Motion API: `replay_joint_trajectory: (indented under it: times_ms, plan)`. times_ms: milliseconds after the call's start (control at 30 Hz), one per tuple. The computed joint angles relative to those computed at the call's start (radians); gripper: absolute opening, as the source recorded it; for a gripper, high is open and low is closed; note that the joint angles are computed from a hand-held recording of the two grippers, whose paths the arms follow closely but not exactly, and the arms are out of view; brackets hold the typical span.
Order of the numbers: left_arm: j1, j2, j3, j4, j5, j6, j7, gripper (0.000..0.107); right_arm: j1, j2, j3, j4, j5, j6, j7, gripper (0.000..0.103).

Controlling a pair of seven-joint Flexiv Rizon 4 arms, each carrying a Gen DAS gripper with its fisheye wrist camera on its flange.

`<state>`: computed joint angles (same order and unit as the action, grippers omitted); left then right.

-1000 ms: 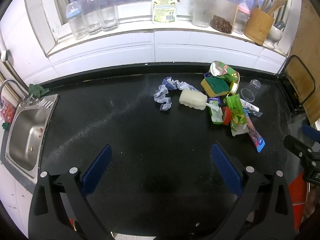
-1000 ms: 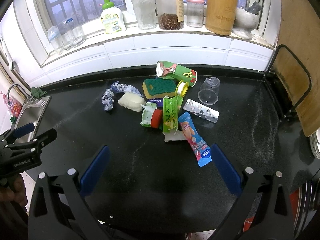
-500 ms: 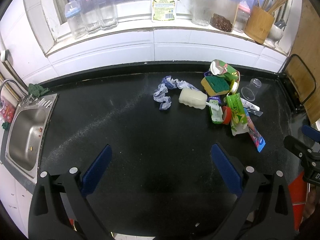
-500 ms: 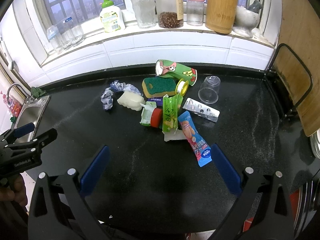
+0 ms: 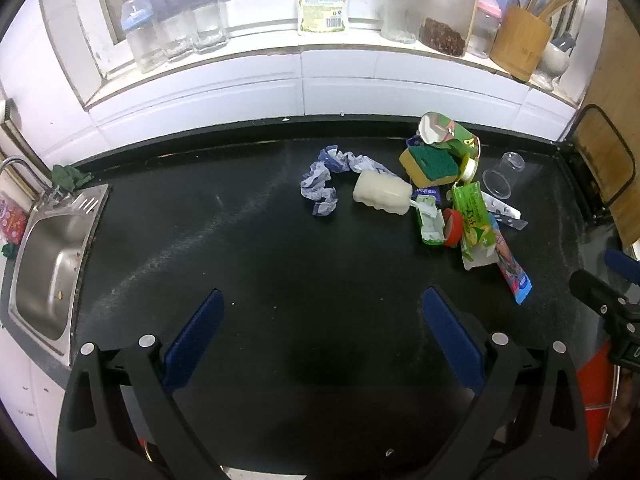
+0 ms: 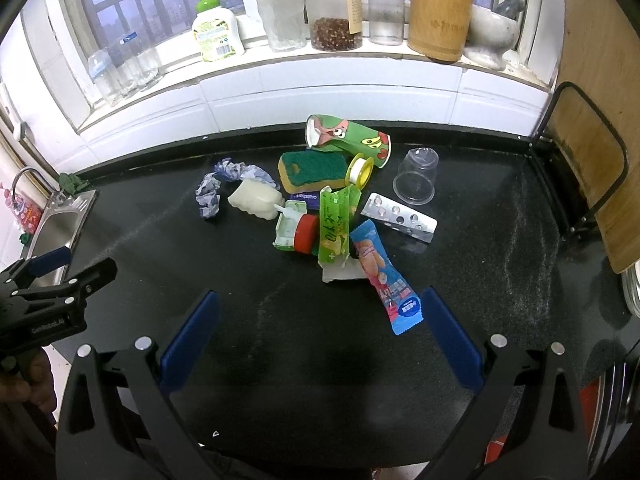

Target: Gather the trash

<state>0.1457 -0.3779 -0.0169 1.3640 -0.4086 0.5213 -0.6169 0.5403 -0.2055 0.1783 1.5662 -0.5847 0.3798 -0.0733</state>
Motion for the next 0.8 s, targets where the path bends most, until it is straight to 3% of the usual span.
replay_joint_trajectory:
  times_ms: [333, 500, 633, 800]
  plan:
    - [-0.037, -0.06, -0.003, -0.063, 0.067, -0.036, -0.078, 0.097, -0.053, 0.009, -0.011, 0.036, 0.052, 0.054, -0.052, 0.097]
    - [-0.065, -0.122, -0.021, -0.086, 0.083, 0.015, -0.099, 0.097, -0.108, 0.018, -0.031, 0.101, 0.061, 0.125, -0.069, 0.097]
    - [-0.091, -0.211, -0.045, -0.135, 0.082, 0.085, -0.108, 0.096, -0.169, 0.011, -0.055, 0.152, 0.078, 0.204, -0.1, 0.097]
    - [-0.136, -0.367, -0.045, -0.299, 0.127, 0.102, -0.18, 0.096, -0.24, -0.034, -0.088, 0.174, 0.117, 0.278, -0.167, 0.097]
